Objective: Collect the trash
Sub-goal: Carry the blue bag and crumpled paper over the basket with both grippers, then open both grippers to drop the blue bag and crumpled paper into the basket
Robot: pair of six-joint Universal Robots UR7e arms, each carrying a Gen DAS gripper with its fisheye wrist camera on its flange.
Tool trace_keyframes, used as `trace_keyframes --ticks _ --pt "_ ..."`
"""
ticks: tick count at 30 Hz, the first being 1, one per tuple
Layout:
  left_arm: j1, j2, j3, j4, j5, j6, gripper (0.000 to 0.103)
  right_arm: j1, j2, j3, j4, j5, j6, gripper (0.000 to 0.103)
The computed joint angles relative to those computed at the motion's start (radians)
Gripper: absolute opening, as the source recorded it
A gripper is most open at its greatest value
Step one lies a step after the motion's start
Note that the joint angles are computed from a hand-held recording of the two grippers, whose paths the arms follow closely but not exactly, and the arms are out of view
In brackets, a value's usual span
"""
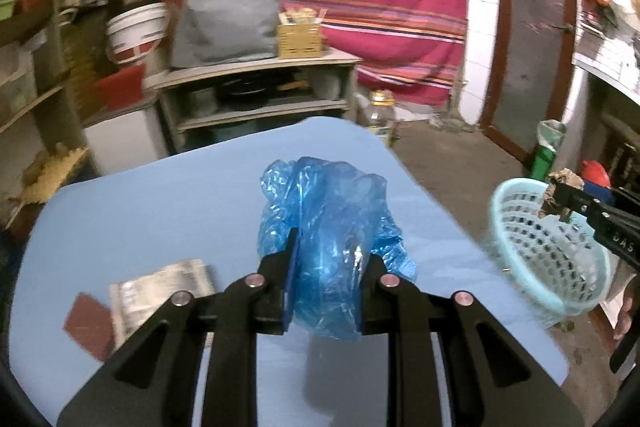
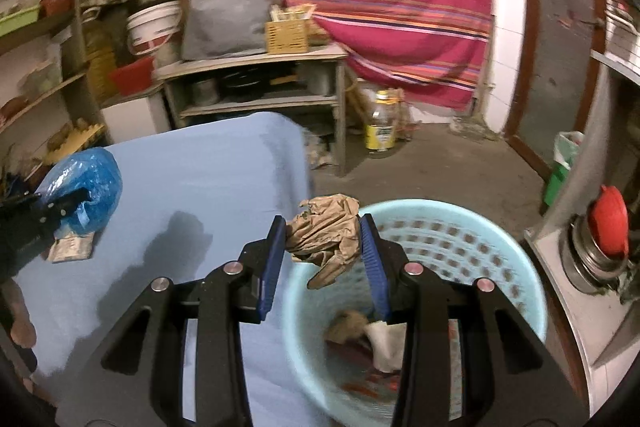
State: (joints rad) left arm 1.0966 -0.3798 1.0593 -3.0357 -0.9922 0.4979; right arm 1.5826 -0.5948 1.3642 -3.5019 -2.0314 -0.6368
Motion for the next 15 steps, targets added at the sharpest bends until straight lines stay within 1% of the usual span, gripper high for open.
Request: trace_keyframes --ticks 4,8,15 --pt "-0.036 0.051 -0.042 0.012 -0.026 0.016 0.022 -0.028 -0.042 0.035 -0.034 -0.008 0.015 0.038" --pt "-0.068 0.104 -0.107 0.063 -0.076 -0.018 0.022 -0.057 -0.081 0.061 -0.040 -0.007 0.048 0.038" --pt "-0.110 0.221 -0.259 0.164 -0.098 -0.028 0.022 -0.089 -0.124 0.099 -0.068 -0.009 0.081 0.038"
